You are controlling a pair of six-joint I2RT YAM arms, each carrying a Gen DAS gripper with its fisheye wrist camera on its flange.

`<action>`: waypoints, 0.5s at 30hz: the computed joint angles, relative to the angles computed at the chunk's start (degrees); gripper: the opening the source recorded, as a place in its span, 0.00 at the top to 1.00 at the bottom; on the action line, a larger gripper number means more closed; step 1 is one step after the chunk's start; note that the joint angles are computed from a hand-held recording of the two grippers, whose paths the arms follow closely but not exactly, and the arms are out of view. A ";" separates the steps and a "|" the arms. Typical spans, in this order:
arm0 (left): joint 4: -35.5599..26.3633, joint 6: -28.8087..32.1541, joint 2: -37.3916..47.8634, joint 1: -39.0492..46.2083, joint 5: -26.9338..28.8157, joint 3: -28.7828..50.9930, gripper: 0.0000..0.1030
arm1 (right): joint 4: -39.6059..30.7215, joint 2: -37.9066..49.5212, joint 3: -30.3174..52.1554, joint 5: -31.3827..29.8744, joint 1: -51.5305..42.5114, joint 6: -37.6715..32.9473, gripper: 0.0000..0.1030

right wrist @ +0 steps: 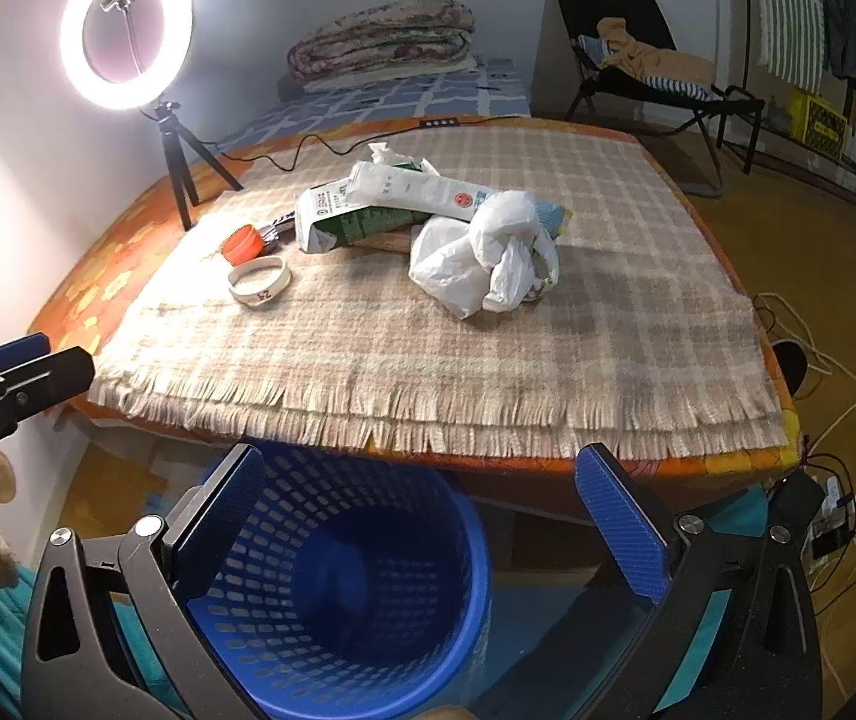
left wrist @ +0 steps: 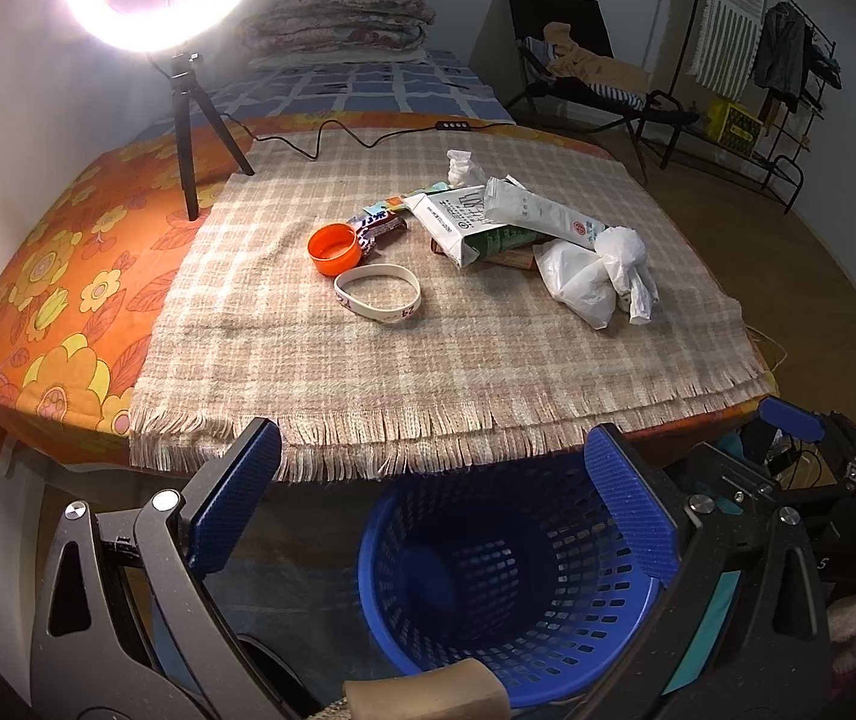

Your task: Collect trash

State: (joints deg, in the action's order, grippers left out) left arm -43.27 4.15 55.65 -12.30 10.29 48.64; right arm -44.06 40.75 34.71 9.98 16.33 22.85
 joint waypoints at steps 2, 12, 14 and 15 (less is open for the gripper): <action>0.51 0.00 -0.10 -0.12 -0.11 -0.71 0.00 | 0.75 -0.40 -0.60 0.15 -0.37 -0.64 0.00; 0.92 0.38 3.80 1.74 -1.38 1.58 0.00 | 2.54 0.63 -2.19 -10.81 -11.26 -7.05 0.00; 1.45 0.73 4.75 2.27 -1.56 1.92 0.00 | 2.74 2.12 -1.92 -13.46 -13.82 -8.52 0.00; 1.51 1.31 5.78 2.64 -1.15 2.46 0.00 | 3.12 2.67 -1.94 -14.63 -15.32 -9.10 0.00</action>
State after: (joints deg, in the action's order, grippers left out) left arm -41.76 5.46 61.43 -9.66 9.14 51.10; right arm -40.95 43.42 32.77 -4.65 1.01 13.76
